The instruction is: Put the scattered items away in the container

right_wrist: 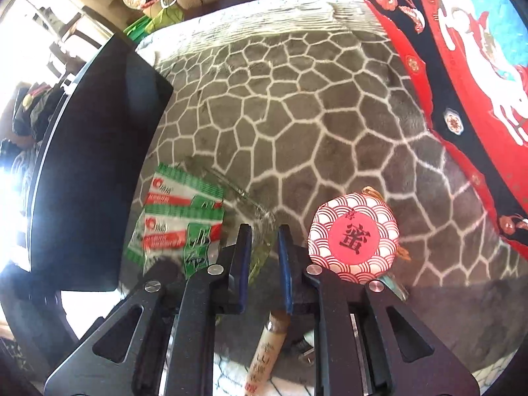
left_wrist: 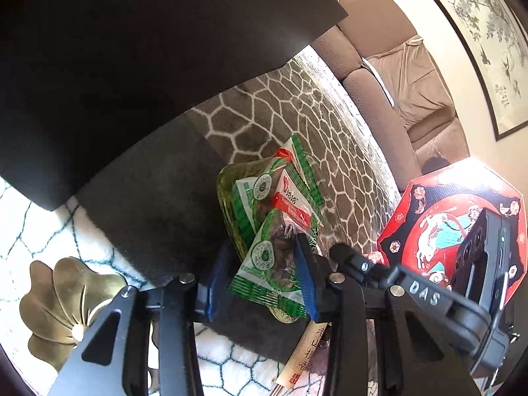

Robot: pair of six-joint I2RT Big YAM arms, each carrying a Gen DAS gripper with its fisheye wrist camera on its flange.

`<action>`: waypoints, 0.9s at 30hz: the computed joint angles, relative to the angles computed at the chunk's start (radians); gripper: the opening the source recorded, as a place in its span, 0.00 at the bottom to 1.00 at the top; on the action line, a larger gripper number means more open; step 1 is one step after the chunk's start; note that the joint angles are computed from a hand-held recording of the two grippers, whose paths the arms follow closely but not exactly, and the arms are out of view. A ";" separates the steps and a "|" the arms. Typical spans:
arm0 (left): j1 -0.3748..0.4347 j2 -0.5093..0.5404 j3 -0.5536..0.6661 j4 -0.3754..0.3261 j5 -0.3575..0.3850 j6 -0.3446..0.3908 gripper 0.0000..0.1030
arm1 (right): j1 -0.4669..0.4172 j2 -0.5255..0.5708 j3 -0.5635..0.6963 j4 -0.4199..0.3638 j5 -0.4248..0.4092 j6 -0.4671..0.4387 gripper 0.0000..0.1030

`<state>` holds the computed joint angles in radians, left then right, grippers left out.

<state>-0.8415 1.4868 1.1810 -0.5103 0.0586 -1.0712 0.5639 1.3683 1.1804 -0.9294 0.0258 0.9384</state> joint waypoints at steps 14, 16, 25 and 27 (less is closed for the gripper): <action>-0.019 -0.034 0.017 -0.116 0.172 0.279 0.27 | 0.032 -0.003 0.028 -0.119 0.074 -0.107 0.11; -0.011 -0.044 0.036 -0.179 0.171 0.337 0.27 | 0.023 -0.018 0.010 -0.093 0.037 -0.068 0.17; -0.062 -0.042 0.194 -0.300 -0.112 0.765 0.55 | 0.001 -0.167 -0.148 0.134 -0.092 0.135 0.35; -0.050 0.041 0.318 -0.370 -0.136 0.812 0.56 | 0.006 -0.188 -0.170 0.153 -0.098 0.179 0.34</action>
<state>-0.8919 1.5278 1.4986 -0.8807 -0.0770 -0.2596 0.5703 1.1801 1.0109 -0.7761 -0.0723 1.1179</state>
